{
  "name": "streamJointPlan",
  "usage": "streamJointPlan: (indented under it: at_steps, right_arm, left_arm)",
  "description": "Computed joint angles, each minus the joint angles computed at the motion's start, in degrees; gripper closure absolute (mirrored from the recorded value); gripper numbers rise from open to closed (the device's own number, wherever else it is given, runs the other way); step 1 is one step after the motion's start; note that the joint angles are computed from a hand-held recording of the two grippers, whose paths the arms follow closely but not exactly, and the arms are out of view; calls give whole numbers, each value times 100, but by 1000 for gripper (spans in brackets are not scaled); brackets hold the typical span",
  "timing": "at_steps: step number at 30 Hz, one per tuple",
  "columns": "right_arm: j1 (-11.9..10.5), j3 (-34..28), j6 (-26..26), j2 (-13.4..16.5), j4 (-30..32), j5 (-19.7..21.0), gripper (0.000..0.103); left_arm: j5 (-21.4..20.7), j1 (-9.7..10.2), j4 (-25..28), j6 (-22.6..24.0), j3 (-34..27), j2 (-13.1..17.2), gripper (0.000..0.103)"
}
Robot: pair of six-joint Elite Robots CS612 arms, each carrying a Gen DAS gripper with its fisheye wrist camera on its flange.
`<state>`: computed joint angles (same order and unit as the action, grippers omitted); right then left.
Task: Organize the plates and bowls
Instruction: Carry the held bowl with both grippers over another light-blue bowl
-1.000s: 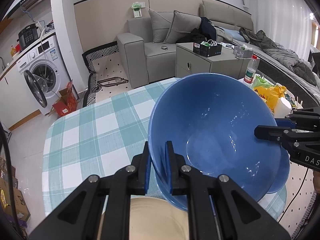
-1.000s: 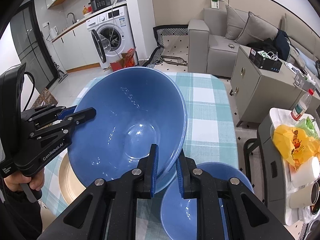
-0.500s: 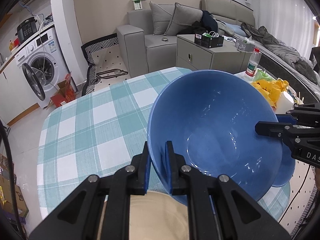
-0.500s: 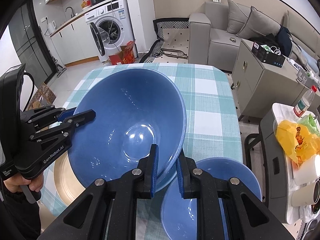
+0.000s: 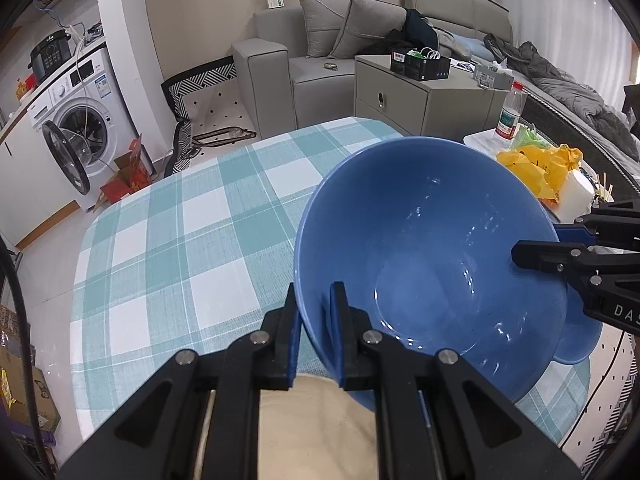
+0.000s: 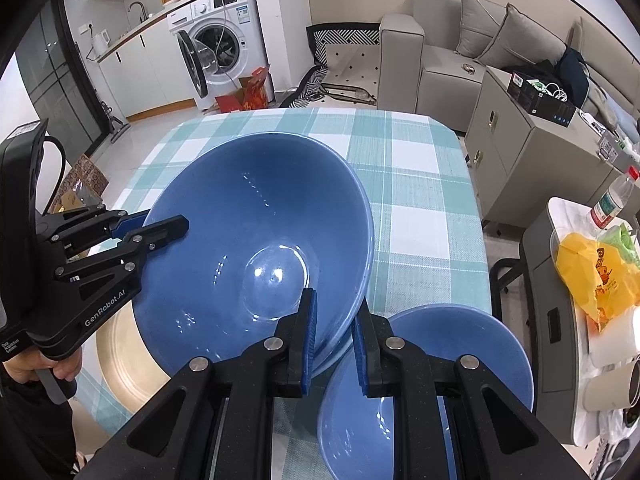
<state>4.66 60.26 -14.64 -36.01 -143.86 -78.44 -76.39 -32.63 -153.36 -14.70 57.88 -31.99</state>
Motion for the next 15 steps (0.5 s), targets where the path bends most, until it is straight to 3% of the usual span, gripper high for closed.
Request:
streamJointPlan:
  at_steps: [15]
  right_arm:
    - [30,-168,-60,138,186,-192,86]
  left_arm:
    - [62,-24,132,28,-33,65,92]
